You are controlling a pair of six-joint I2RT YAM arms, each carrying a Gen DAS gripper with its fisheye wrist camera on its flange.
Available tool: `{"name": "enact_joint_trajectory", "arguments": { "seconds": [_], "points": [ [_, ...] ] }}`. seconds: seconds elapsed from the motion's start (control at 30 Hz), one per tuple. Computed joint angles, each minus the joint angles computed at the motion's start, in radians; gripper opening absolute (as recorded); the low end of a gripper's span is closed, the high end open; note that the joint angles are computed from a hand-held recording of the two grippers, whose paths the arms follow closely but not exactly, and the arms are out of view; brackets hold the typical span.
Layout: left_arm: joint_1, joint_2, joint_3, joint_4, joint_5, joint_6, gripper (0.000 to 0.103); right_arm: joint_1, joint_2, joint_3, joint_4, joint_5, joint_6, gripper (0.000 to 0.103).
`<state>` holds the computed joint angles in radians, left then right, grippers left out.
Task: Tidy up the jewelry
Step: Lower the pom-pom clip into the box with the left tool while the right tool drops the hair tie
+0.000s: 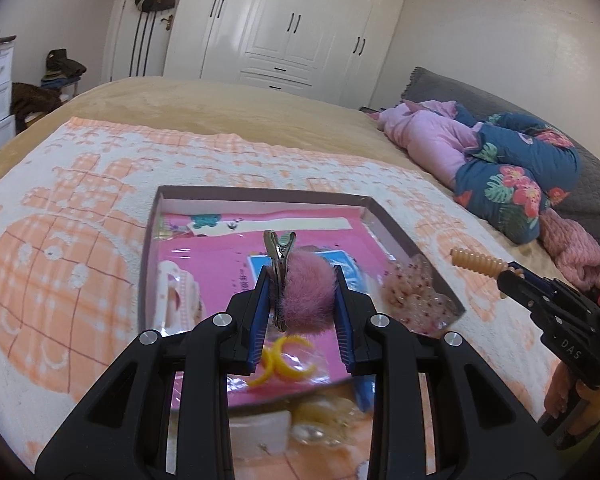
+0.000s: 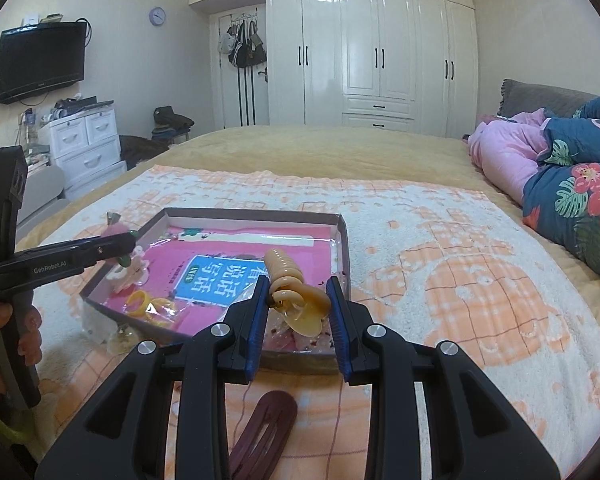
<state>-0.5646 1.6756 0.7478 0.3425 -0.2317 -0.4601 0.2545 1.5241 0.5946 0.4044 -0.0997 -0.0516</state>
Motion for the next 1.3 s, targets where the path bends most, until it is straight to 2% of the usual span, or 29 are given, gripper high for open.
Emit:
{"name": "enact_joint_trajectory", "arguments": {
  "seconds": [0.37,0.53,0.9,1.07,1.13,1.2,1.3],
  "points": [
    [0.055,0.080,0.011,0.026,0.037,-0.011,0.021,0.032,0.181,0.133,0.003,0.079,-0.021,0.028],
    [0.067,0.104,0.014,0.037,0.051,-0.016,0.021,0.045,0.274,0.225,-0.047,0.114,-0.028,0.028],
    [0.076,0.130,0.025,0.040,0.060,-0.021,0.023,0.079,0.370,0.320,-0.099,0.123,-0.041,0.028],
    [0.076,0.128,0.022,0.041,0.057,-0.023,0.031,0.080,0.369,0.309,-0.093,0.113,-0.022,0.028],
    [0.075,0.123,0.020,0.039,0.051,-0.023,0.034,0.079,0.363,0.301,-0.088,0.108,-0.020,0.031],
    [0.070,0.119,0.018,0.036,0.042,-0.023,0.035,0.076,0.347,0.283,-0.074,0.100,-0.010,0.042],
    [0.067,0.107,0.010,0.034,0.032,-0.021,0.039,0.069,0.323,0.256,-0.054,0.090,0.001,0.048]
  ]
}}
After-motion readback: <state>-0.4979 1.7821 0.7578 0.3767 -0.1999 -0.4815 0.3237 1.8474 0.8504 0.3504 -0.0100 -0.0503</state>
